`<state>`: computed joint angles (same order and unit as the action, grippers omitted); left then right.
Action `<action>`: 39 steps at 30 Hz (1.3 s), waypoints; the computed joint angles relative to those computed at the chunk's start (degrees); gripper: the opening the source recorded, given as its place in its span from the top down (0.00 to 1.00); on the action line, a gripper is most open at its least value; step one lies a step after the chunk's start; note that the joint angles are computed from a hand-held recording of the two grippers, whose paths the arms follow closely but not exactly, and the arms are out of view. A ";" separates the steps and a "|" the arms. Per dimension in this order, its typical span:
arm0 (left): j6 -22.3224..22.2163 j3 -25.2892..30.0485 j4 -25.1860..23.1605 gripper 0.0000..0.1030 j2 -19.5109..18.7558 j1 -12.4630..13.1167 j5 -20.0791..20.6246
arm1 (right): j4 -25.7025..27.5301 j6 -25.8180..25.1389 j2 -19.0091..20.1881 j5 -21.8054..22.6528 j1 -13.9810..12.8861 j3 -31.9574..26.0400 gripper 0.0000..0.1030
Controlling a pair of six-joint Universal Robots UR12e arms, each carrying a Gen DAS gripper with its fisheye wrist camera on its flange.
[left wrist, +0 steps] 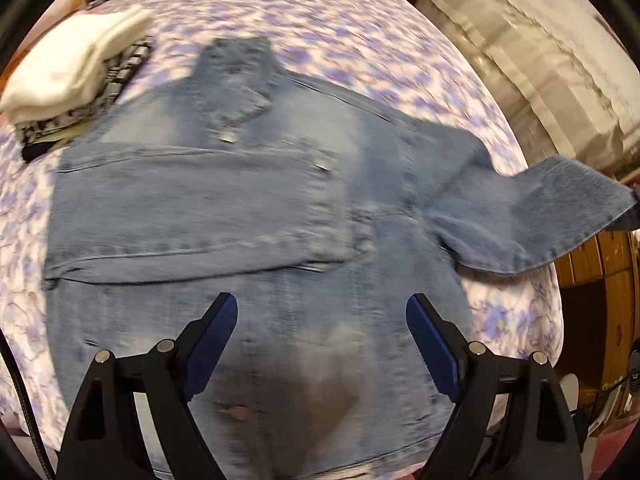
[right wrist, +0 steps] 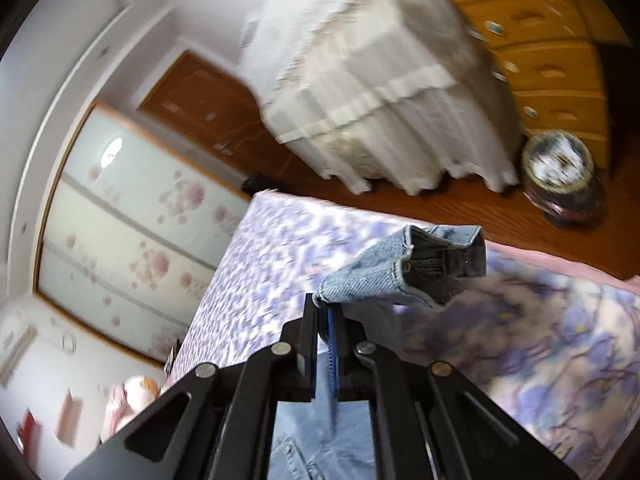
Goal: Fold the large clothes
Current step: 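Fold the held sleeve across the jacket back with the right gripper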
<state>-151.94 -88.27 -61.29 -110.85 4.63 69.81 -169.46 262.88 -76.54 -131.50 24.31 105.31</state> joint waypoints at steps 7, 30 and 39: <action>0.10 3.31 0.10 0.17 -2.27 4.93 -0.37 | -0.28 -13.55 8.55 1.69 2.49 -14.32 0.96; -7.46 11.35 5.42 0.17 -11.48 14.92 -1.67 | 30.98 -32.70 39.69 29.98 6.73 -57.81 0.96; -4.60 13.70 3.54 0.17 -13.35 14.57 -2.61 | 46.38 -35.27 45.48 29.47 8.14 -67.64 0.94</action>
